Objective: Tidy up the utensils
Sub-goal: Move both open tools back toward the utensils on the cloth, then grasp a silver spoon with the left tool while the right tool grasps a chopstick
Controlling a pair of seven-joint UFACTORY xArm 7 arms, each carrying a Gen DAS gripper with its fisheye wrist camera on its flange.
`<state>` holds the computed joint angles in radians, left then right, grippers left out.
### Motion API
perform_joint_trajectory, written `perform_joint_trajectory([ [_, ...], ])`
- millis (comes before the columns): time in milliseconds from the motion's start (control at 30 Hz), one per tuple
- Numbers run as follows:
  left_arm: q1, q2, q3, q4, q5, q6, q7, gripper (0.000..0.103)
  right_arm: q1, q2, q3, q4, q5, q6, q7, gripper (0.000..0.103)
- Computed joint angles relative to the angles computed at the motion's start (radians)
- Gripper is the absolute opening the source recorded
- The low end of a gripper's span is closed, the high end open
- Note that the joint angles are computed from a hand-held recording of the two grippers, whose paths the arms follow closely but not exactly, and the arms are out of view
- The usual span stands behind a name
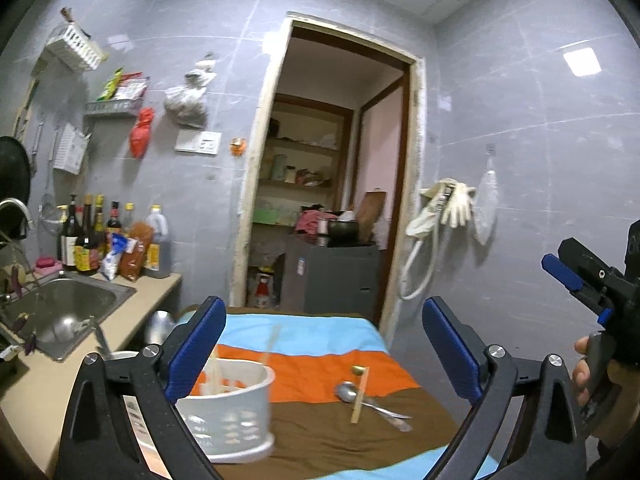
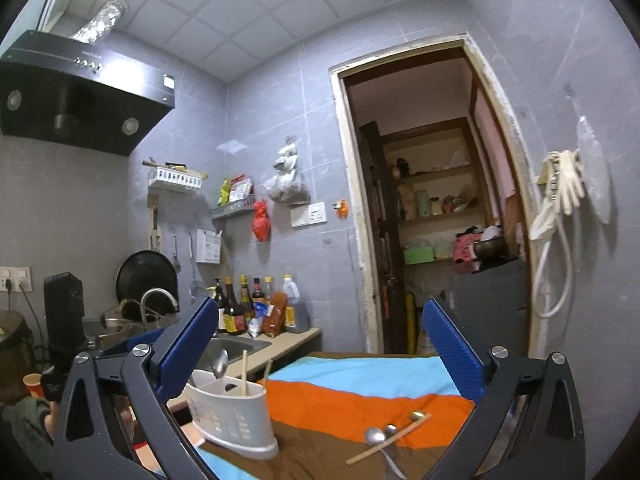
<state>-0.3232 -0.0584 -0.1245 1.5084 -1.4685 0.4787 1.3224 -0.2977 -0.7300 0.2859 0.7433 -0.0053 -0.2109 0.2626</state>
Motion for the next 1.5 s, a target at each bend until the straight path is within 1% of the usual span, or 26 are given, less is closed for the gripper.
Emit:
perform_joint_trajectory([
  [100,-0.015,-0.037,-0.008,-0.034,-0.005,0.014,0.007,0.097,0.001,-0.087,-0.029,-0.023,-0.006,0.077,-0.007,0.103],
  [167,-0.03,-0.055,-0.011,-0.054,0.006,0.021,0.002,0.097,-0.005,-0.147,-0.048,-0.024,-0.026,0.167,-0.016,0.103],
  [267,-0.056,-0.072,-0.018,-0.079,0.038,0.015,-0.022,0.097,0.024,-0.19,-0.089,-0.026,-0.054,0.287,-0.024,0.103],
  [367,-0.08,-0.068,-0.027,-0.092,0.09,0.001,-0.054,0.097,0.062,-0.197,-0.129,-0.057,-0.066,0.334,-0.023,0.103],
  [500,-0.103,-0.033,-0.046,-0.095,0.201,-0.032,-0.133,0.097,0.11,-0.18,-0.177,-0.115,-0.068,0.339,-0.027,0.103],
  [600,-0.115,0.008,-0.059,-0.091,0.265,-0.068,-0.175,0.097,0.146,-0.133,-0.221,-0.163,-0.061,0.291,-0.045,0.103],
  [733,-0.122,0.065,-0.083,-0.084,0.351,-0.126,-0.245,0.097,0.187,-0.055,-0.281,-0.193,-0.037,0.227,-0.074,0.103],
  [800,-0.123,0.099,-0.095,-0.076,0.399,-0.148,-0.288,0.097,0.234,-0.005,-0.339,-0.197,-0.015,0.197,-0.102,0.103],
  [867,-0.122,0.133,-0.105,-0.063,0.483,-0.159,-0.366,0.097,0.276,0.038,-0.394,-0.187,0.01,0.189,-0.128,0.103],
  [900,-0.122,0.153,-0.107,-0.052,0.55,-0.157,-0.426,0.097,0.301,0.052,-0.424,-0.184,0.023,0.186,-0.143,0.103],
  [933,-0.128,0.179,-0.104,-0.036,0.651,-0.153,-0.516,0.097,0.348,0.078,-0.477,-0.173,0.043,0.182,-0.165,0.103],
  [967,-0.131,0.2,-0.104,-0.021,0.722,-0.15,-0.579,0.097,0.374,0.095,-0.507,-0.161,0.06,0.186,-0.18,0.103],
  [1000,-0.133,0.223,-0.104,-0.003,0.781,-0.145,-0.629,0.097,0.395,0.11,-0.531,-0.149,0.076,0.193,-0.196,0.103],
  [1100,-0.138,0.292,-0.104,0.063,0.914,-0.11,-0.751,0.097,0.509,0.162,-0.646,-0.101,0.132,0.205,-0.272,0.101],
  [1167,-0.133,0.329,-0.111,0.102,0.969,-0.082,-0.801,0.097,0.587,0.193,-0.72,-0.062,0.171,0.225,-0.326,0.097],
  [1267,-0.125,0.387,-0.122,0.171,1.043,-0.044,-0.866,0.096,0.694,0.242,-0.818,-0.005,0.237,0.261,-0.4,0.086],
  [1333,-0.121,0.426,-0.128,0.22,1.083,-0.025,-0.905,0.096,0.753,0.273,-0.871,0.029,0.283,0.28,-0.446,0.082],
  [1367,-0.12,0.445,-0.131,0.246,1.1,-0.014,-0.921,0.096,0.789,0.292,-0.903,0.05,0.308,0.295,-0.473,0.077],
  [1400,-0.12,0.468,-0.131,0.277,1.118,0.002,-0.937,0.094,0.818,0.311,-0.93,0.07,0.331,0.31,-0.499,0.074],
  [1467,-0.12,0.513,-0.134,0.349,1.146,0.047,-0.962,0.087,0.875,0.34,-0.981,0.105,0.384,0.337,-0.551,0.072],
  [1500,-0.125,0.538,-0.131,0.39,1.163,0.076,-0.979,0.081,0.915,0.36,-1.021,0.132,0.419,0.365,-0.583,0.069],
])
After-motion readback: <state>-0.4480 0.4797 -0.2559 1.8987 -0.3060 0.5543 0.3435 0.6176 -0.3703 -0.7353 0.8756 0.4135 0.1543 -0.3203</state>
